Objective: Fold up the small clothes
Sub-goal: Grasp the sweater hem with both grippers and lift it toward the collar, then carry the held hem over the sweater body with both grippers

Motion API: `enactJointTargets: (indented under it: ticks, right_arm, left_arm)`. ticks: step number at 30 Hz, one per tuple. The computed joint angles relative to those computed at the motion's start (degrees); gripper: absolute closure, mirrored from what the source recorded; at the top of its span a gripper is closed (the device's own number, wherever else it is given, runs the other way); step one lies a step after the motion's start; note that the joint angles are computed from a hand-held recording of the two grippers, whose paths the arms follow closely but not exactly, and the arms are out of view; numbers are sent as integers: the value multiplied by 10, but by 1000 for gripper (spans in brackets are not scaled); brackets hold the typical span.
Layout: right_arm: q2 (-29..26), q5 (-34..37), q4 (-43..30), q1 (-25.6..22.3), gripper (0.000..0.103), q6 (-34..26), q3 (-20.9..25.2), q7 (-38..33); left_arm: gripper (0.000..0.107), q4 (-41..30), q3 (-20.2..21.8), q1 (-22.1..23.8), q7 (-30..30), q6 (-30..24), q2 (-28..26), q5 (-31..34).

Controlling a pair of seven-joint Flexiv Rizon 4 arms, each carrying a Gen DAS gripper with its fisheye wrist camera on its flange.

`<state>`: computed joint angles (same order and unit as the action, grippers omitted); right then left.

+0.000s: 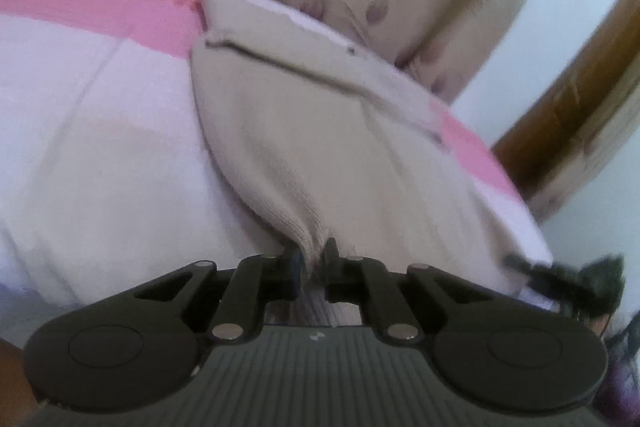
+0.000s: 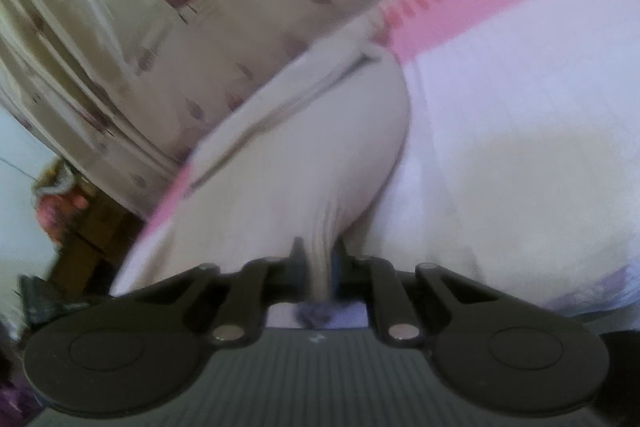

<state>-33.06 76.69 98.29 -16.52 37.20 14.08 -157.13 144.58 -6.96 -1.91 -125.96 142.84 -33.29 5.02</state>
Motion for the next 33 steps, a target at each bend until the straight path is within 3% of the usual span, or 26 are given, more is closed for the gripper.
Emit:
enactJointTargets:
  ticks: [1,4,11,19,30,33]
  right_arm:
    - [-1,10,-2,-12,92,-20,3,6]
    - [0,42,-13,-38,92,-70,5,25]
    - [-3,95,-61,-39,92,-118,2,65]
    - [-52,98,-188,15,91,-56,10,115]
    - [-189,-13,-394,106,91,57,19,241]
    - [-222,-52,-438,128,91,76,16,279]
  left_arm:
    - [97,2,-2,7,-18,34,-6,9]
    - [97,3,10,-13,-17,66,8,-19]
    - [97,-30,20,-36,-9,77,37,-76]
    - [97,-111,20,16,-44,55,31,-68]
    - [98,-237,21,57,-16,-34,-25,-100]
    - [101,-263,32,44,9,-57,-42,-141]
